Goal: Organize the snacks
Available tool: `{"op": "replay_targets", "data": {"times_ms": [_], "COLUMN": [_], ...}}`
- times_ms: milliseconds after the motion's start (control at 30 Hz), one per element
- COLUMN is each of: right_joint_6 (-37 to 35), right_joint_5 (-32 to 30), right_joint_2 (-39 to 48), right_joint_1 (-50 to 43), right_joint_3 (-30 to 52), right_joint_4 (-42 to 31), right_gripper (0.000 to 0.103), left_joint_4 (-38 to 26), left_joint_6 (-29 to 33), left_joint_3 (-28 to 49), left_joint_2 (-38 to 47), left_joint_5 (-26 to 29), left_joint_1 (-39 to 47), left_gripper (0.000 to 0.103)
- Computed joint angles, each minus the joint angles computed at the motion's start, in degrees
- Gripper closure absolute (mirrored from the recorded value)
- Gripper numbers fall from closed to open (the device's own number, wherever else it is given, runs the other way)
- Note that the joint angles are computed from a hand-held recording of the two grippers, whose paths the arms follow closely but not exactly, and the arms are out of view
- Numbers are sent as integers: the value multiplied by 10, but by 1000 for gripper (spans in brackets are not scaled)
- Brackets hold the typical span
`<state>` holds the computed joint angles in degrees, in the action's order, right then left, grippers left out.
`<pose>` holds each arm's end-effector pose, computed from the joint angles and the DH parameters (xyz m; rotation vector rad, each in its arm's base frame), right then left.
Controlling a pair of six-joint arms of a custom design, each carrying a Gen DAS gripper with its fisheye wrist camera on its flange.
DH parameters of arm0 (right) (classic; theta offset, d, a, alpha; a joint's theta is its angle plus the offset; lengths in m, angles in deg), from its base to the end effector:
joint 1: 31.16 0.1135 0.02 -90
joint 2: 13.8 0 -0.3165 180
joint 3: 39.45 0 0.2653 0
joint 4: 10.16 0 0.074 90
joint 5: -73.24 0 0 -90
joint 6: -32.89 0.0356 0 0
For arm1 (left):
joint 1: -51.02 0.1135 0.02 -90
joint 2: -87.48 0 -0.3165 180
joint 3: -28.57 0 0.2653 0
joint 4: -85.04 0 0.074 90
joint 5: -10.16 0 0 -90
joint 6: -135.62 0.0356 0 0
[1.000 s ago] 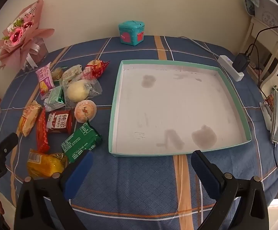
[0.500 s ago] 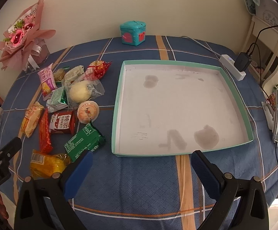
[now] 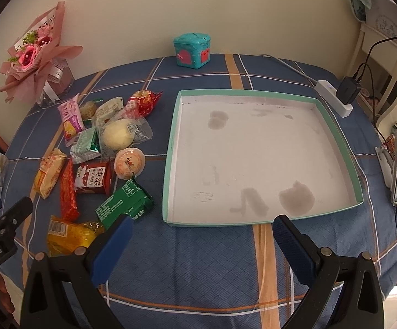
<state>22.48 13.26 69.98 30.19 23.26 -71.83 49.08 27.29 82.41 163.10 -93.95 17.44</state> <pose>0.1338 0.2078 0.2288 0.4568 2.5657 -0.0778 0.2095 -0.1287 0.2299 0.2461 2.5209 -0.0387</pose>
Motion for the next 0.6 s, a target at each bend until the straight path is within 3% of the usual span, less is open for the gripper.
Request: {"op": "replay_targets", "data": {"times_ms": [600], "right_joint_6": [3], "right_joint_5": [-7], "right_joint_2": [-3], "right_joint_1": [-2], "right_joint_3": [-2], "right_joint_4": [5], "right_gripper": [0], "left_joint_4": [-2], "left_joint_6": [-4], "left_joint_3": [1], "left_joint_2": [0], "left_joint_5": [-5], "left_joint_1": [-5], "left_gripper": [0]}}
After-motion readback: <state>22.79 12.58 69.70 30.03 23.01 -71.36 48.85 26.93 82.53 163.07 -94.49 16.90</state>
